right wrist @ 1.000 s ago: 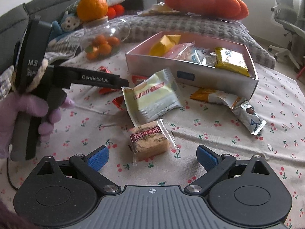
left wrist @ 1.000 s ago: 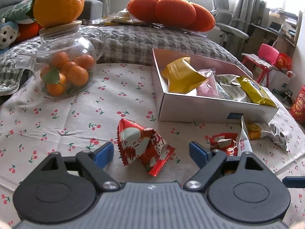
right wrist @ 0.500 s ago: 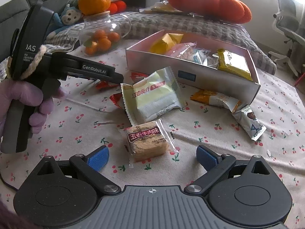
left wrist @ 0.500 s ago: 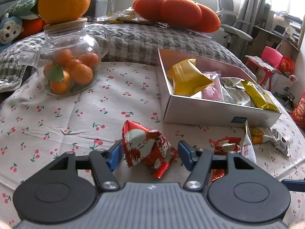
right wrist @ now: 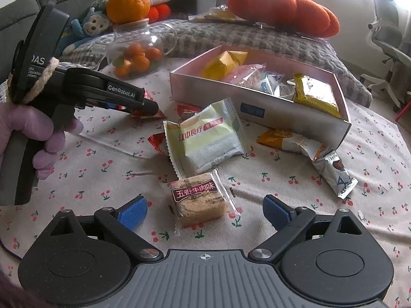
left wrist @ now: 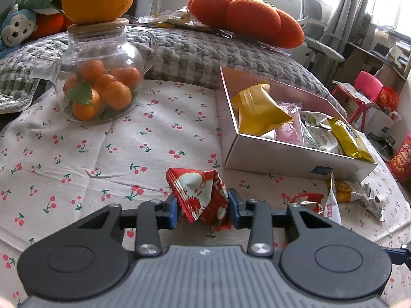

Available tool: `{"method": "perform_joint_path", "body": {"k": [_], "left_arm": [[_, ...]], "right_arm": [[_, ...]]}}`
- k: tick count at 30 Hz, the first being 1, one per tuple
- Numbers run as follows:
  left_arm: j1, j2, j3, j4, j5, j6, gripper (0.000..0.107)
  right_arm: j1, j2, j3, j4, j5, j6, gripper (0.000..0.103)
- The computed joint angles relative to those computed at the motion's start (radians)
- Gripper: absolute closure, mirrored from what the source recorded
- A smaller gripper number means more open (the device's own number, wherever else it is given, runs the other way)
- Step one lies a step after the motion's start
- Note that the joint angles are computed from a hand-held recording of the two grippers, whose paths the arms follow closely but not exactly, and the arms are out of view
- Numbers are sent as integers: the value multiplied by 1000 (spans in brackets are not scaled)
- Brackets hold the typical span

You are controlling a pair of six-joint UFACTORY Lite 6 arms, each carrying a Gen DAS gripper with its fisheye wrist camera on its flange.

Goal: Organize snacks
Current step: 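Grasp the red-and-white candy with the left tool while the right tool grasps the brown cake pack, then lower both held snacks into the box and open both tools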

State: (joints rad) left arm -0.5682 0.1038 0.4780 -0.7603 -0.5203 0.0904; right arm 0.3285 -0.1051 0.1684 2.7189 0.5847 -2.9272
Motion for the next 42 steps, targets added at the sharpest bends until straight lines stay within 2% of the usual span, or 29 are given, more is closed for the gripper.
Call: {"method": "perform_joint_path", "body": {"k": [4,7,12,15,18,25,42], "left_arm": [[-2,-2,4,-12,7,10,74],[4,-7,1,2,14,-2,74],[9,-12,-2,19,20,-9,74],[9,-14,-2,23,24,-10,74],[8,-18,-3,25,28,-9,74],[24,-48,-16,79,56,-47,74],[57,-158,-32,101,150,-49,74]], "right_arm": [[-6,4,6,-21,-1,18,14],[-8,5,9,-31,-8,28,21],[-18,8,20,-74,-15,55,44],[-34,2,28,-146,-22,112,54],[-54,-4,37,-220,-28,180,59],[-137,-28,53,-465,-25,408,61],[-280,-143,80,-836,11,794,61]]}}
